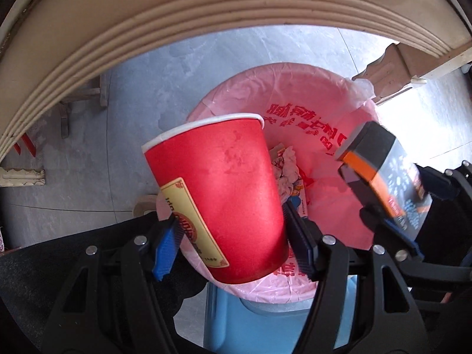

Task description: Collect trash

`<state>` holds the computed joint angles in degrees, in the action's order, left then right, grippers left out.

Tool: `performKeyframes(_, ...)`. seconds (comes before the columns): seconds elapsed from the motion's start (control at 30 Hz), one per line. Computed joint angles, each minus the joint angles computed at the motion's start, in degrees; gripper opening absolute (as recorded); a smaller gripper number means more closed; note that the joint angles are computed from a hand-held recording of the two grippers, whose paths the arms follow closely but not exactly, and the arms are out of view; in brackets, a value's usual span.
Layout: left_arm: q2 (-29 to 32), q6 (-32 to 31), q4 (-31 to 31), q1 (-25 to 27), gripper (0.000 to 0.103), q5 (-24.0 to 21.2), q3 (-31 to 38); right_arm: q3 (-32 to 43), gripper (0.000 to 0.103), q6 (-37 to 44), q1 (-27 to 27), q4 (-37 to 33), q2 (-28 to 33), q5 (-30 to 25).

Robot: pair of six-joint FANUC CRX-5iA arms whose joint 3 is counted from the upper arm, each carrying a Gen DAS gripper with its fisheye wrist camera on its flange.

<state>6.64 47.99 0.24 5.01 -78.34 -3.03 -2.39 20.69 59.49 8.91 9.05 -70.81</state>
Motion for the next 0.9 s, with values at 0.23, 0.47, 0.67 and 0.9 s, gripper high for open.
performKeyframes(0.23, 3.86, 2.40, -1.80, -1.22, 0.064, -2.46, 1.99, 0.95, 0.056, 3.55, -1.34, -4.04, 2.33, 1.50)
performKeyframes(0.47, 6.86, 4.07, -3.41, -2.31, 0.064, -4.66, 4.15, 1.03, 0.057, 6.21, -3.21, -8.30, 3.67, 4.05)
performKeyframes(0.67, 8.30, 5.42, -3.18, -2.36, 0.080, -5.76, 4.81, 1.23, 0.080, 7.81, -3.18, -8.31, 4.20, 5.35)
performKeyframes(0.9, 9.19, 6.53, -2.38, -1.94, 0.083, -6.89, 5.21, 4.25, 0.081, 9.18, -3.75, -9.20, 7.72, 3.81)
